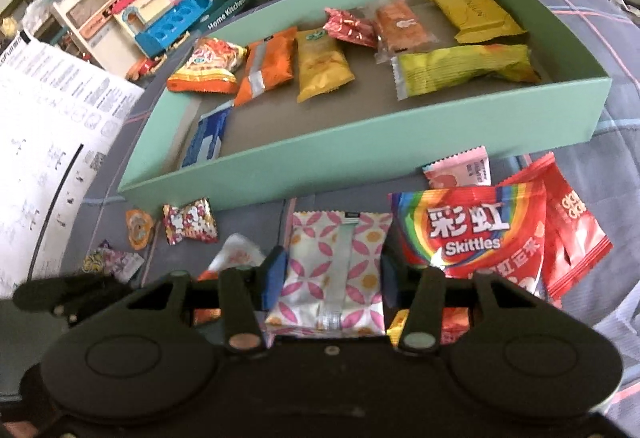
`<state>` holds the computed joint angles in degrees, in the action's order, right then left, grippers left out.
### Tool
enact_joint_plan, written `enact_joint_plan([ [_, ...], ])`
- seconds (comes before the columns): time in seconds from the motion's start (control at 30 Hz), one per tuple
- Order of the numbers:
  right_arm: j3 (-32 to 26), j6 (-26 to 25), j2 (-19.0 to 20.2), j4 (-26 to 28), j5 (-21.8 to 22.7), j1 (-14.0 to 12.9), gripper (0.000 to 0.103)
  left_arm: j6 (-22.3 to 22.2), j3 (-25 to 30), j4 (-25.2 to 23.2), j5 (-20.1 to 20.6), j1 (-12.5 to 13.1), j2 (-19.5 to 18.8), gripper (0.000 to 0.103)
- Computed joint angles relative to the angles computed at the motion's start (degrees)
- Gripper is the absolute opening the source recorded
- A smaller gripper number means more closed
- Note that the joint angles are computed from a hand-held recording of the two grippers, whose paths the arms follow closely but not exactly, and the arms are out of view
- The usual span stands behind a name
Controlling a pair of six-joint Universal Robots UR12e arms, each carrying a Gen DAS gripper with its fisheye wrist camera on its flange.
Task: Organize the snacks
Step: 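Carry both packets into the green tray and open both grippers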
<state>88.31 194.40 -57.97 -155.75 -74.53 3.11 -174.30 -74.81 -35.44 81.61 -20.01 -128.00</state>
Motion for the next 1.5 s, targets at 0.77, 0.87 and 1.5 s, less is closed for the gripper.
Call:
enact_joint_plan([
  [0.77, 6.25, 8.35, -4.39, -8.59, 5.0, -2.54, 0.047, -8.71, -2.52, 2.11, -3.32, 0.71, 3.5, 0.032],
  [0.87, 6.4, 10.37, -4.57, -10.06, 6.26, -2.85, 0.047, -9.92, -2.66, 3.58, -4.09, 1.02, 3.89, 0.032],
  [1.5, -4.93, 6.56, 0.32, -9.48, -0.86, -2.09, 0.047, -11.06, 17.94, -0.34, 3.98, 0.28, -6.56, 0.032],
])
